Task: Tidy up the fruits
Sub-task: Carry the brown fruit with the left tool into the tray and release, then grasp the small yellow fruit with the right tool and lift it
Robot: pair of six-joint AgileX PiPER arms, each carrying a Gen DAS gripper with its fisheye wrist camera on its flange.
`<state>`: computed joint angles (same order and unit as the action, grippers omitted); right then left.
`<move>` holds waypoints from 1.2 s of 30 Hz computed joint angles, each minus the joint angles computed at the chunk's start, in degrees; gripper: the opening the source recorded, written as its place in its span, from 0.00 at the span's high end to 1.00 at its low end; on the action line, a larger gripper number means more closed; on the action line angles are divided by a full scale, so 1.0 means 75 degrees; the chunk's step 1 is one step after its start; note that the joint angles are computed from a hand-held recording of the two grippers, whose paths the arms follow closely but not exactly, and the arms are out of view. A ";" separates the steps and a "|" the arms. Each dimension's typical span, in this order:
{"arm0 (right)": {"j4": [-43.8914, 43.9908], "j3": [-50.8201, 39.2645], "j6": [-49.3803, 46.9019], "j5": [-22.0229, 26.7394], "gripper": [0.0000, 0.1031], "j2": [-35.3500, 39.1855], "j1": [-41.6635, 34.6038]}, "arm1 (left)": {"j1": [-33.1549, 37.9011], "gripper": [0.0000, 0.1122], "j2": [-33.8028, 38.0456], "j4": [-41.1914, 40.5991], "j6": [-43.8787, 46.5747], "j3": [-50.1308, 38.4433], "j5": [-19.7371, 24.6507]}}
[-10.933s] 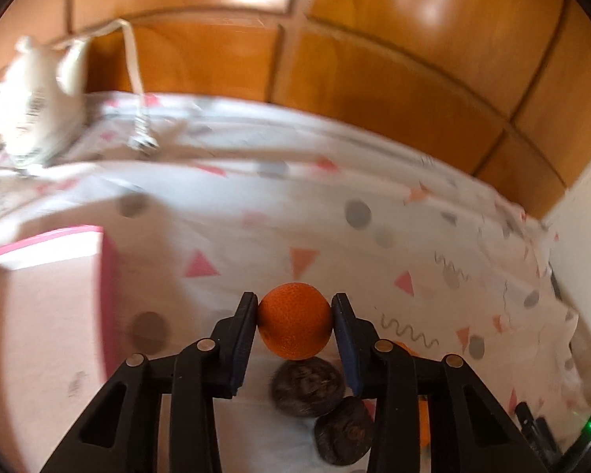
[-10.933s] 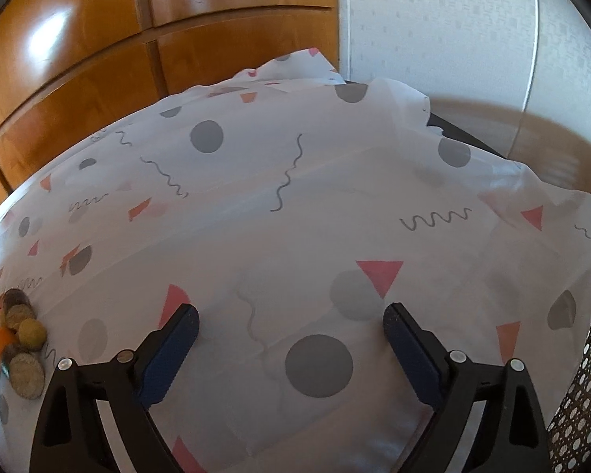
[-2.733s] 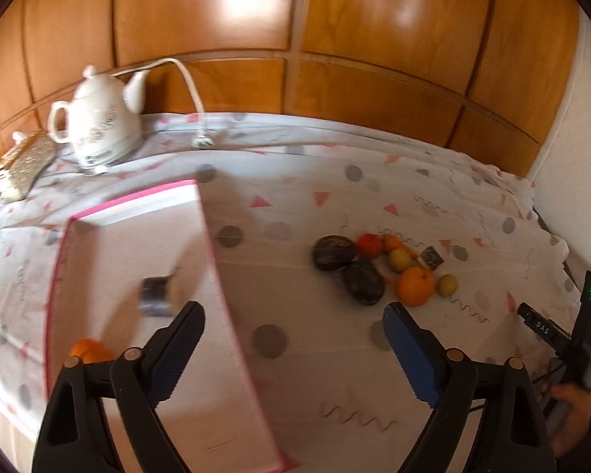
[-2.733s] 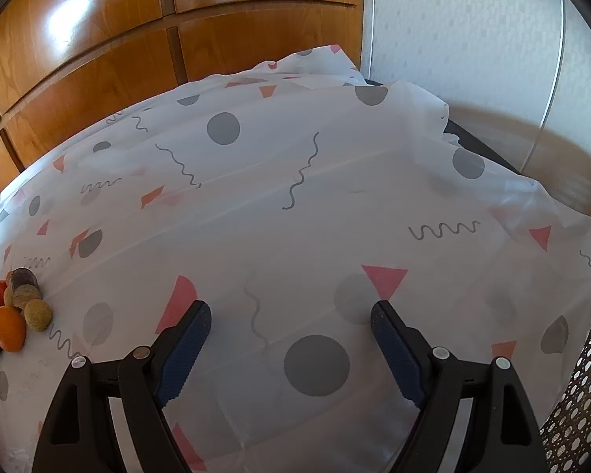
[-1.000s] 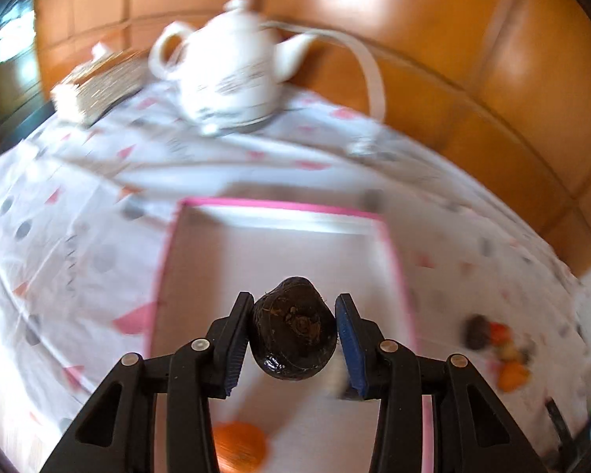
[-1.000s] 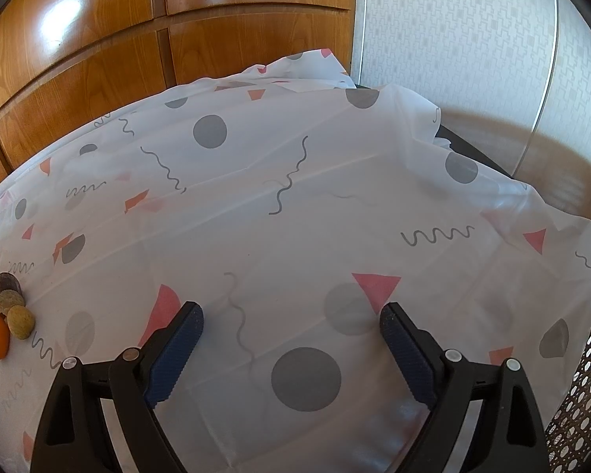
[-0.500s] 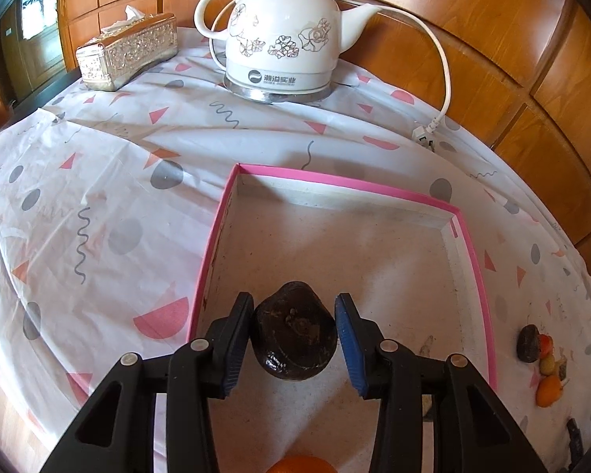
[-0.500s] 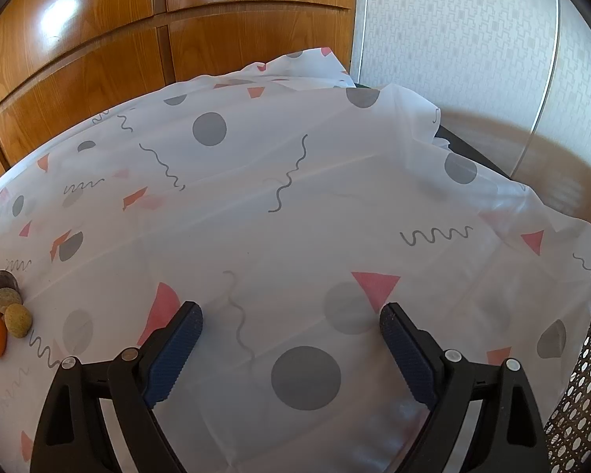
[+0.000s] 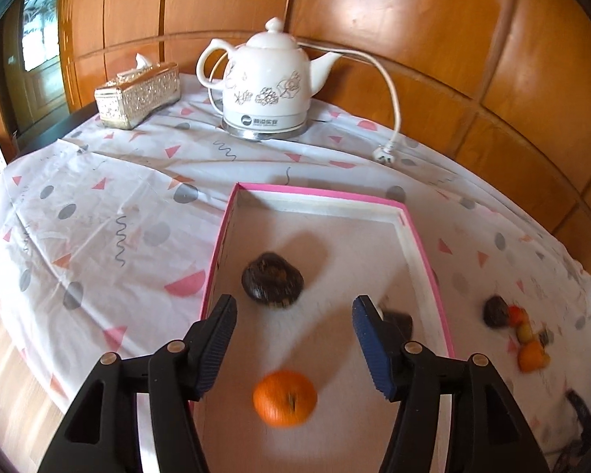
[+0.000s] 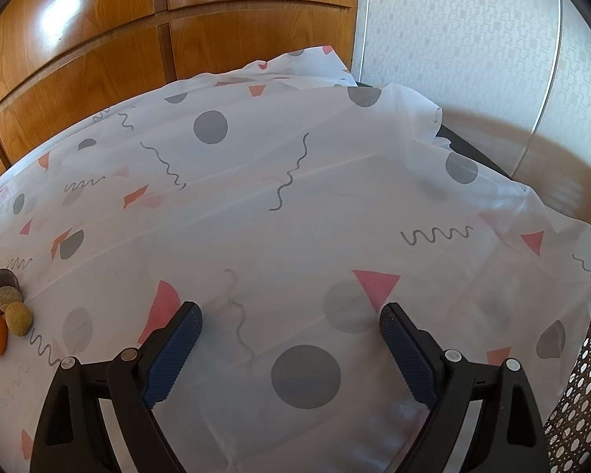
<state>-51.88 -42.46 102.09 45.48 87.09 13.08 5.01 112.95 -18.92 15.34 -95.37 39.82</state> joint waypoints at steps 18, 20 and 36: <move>0.1071 -0.1024 -0.2726 -0.1792 0.51 0.0159 0.0651 | 0.0464 0.36 -0.1733 -0.0508 0.0930 0.2654 -0.1046; 0.1366 -0.1303 -0.3264 -0.2034 0.51 0.0317 0.0731 | 0.0504 0.35 -0.1778 -0.0569 0.0963 0.2725 -0.1022; 0.3562 -0.3448 -0.6607 -0.1874 0.68 0.2073 0.0689 | 0.0870 0.28 -0.2129 -0.0701 0.0899 0.3189 -0.1175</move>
